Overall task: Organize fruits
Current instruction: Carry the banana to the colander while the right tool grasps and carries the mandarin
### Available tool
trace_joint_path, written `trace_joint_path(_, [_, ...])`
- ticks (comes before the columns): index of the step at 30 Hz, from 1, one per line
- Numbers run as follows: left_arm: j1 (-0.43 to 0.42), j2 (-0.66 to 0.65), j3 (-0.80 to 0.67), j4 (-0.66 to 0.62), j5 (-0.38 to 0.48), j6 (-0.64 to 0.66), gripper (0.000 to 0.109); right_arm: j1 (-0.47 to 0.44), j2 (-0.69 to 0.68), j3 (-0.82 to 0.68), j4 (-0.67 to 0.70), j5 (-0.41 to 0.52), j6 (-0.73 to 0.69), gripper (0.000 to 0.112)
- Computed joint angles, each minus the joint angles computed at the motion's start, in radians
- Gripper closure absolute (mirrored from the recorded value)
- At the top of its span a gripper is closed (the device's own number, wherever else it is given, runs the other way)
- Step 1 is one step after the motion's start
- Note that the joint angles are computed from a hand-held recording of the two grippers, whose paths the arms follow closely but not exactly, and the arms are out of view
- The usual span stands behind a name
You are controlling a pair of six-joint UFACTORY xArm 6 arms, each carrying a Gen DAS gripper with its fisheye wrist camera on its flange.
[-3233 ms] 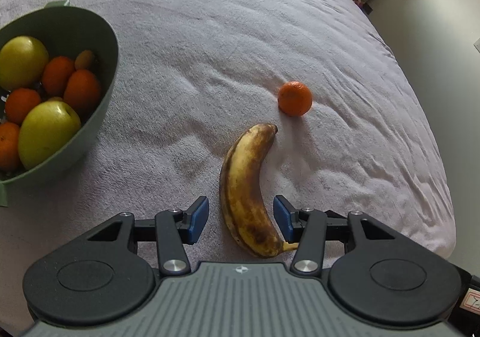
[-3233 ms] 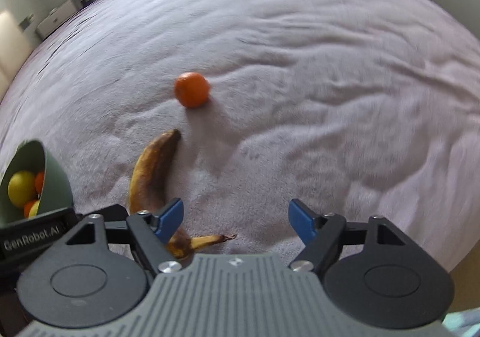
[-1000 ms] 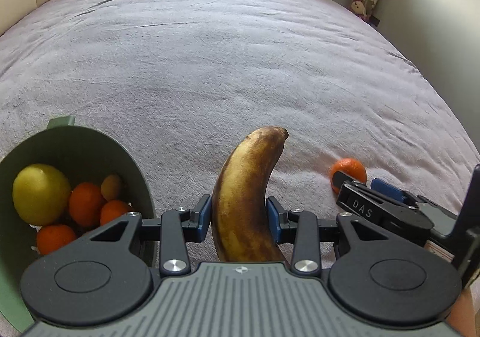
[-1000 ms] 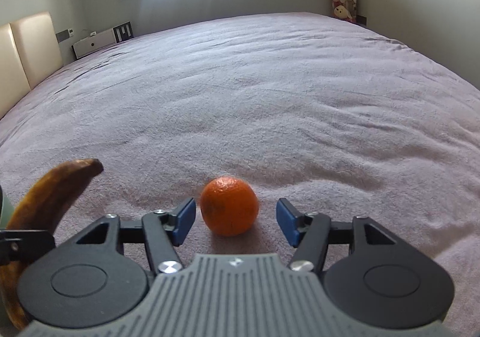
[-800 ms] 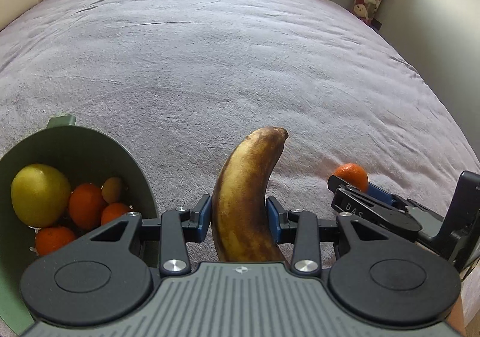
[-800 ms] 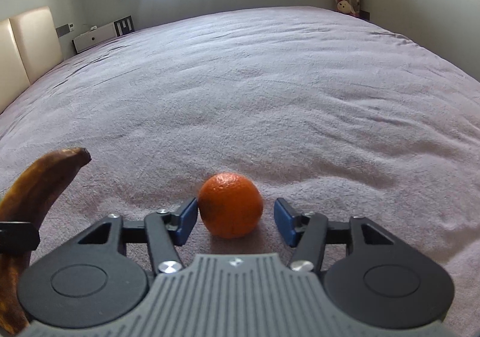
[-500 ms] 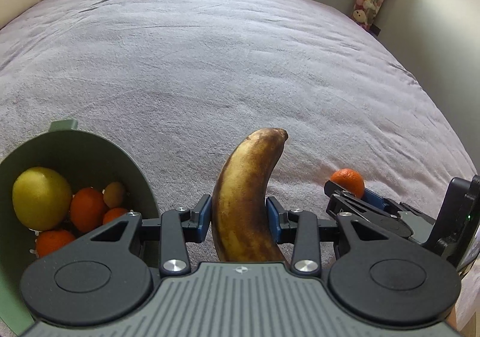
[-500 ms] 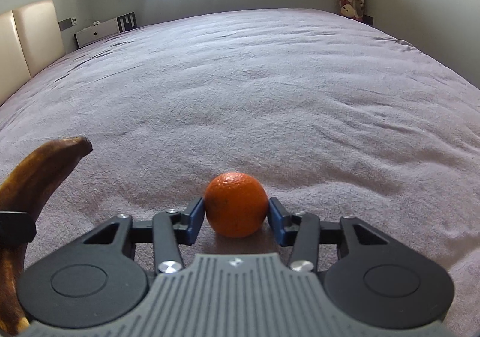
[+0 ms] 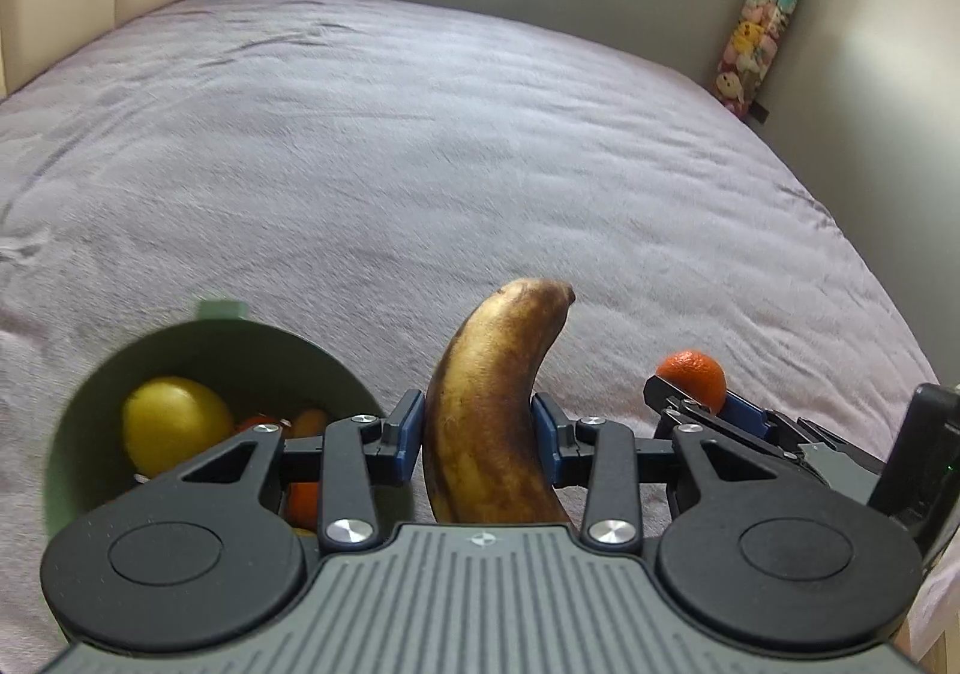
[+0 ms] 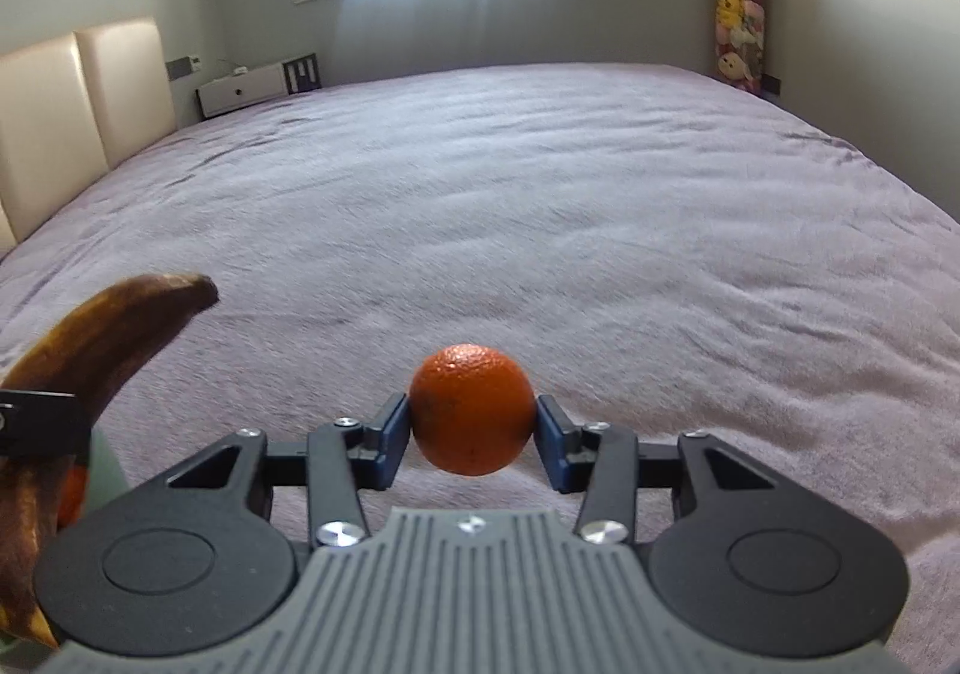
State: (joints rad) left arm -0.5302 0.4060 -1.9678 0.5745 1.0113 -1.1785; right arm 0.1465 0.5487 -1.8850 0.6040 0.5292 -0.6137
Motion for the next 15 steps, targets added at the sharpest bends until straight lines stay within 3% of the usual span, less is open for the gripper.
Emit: trace_joint_path(15, [0.020, -0.253, 0.262, 0.072, 0.001, -0.127, 0.066, 0.040, -0.183, 0.125, 0.217, 0.162, -0.172, 0.070])
